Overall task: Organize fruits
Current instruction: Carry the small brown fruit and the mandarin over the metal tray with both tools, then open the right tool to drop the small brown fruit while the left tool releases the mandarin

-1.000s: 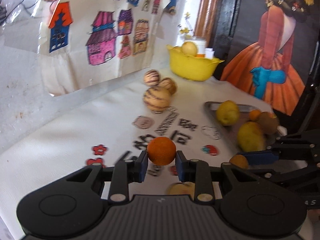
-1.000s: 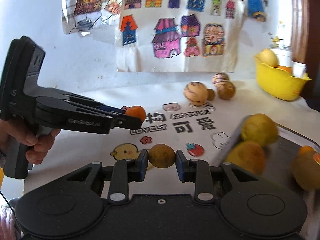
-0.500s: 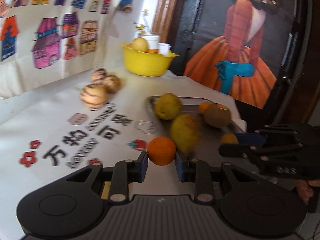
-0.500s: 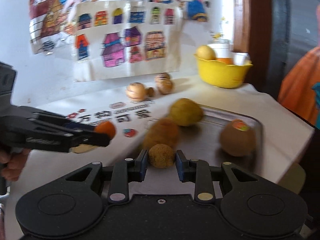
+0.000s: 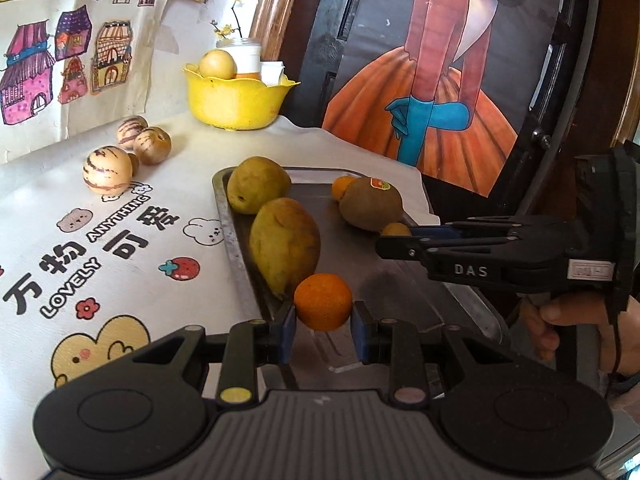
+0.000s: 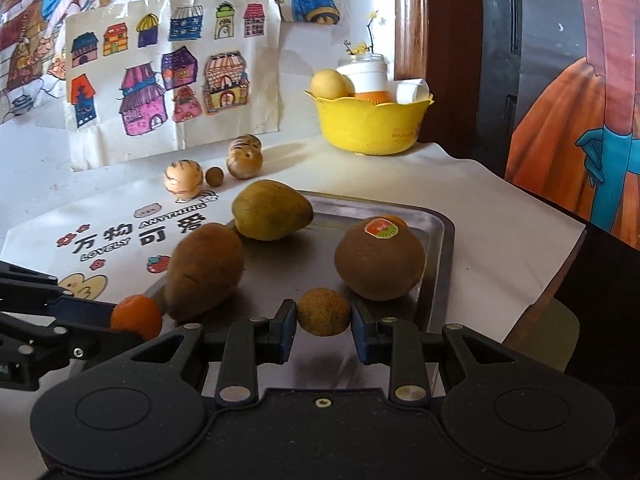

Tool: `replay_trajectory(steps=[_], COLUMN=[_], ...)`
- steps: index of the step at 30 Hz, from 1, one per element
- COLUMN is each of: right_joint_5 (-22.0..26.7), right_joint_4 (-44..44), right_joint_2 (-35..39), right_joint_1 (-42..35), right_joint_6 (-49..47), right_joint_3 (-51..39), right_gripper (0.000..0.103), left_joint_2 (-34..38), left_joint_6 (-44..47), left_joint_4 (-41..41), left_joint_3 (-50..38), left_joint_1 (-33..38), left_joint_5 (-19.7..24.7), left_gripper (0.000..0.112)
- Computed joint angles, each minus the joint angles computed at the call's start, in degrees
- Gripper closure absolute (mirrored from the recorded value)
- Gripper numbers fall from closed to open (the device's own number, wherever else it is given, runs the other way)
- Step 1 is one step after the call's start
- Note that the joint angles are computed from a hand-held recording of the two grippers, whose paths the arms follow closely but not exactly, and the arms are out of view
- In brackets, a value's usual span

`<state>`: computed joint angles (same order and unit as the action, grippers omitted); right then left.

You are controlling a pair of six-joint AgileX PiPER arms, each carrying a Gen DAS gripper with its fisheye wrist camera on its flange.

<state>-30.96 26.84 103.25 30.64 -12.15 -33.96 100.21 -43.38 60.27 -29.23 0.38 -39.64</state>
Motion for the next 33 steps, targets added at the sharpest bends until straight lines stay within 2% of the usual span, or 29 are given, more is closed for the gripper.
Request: replay_trajectory(steps=[11,25,33], right_joint_5=[0.1,-0.1,-0.5], right_joint_4=[1.9,5.8,5.9], right_joint_2=[3.3,4.3,3.7], right_joint_1=[-1.0,-0.1,0.1], right_joint_6=[-0.7,-4.0,-3.6], right_joint_3=[-2.3,-3.6,-2.6], right_gripper=[0.072,0.071,0.067], left_joint_2=[1.4,2.1,2.2], left_joint_6=[0.2,-0.5,-1.9], left_joint_4=[-3.2,-2.9,-2.8], left_joint_3=[-1.6,-2.2,-2.5], left_joint_1=[-1.9,-2.4,-3.1], left_joint_5=[3.3,3.5,4.5], left_gripper=[0.080,0.079,0.078])
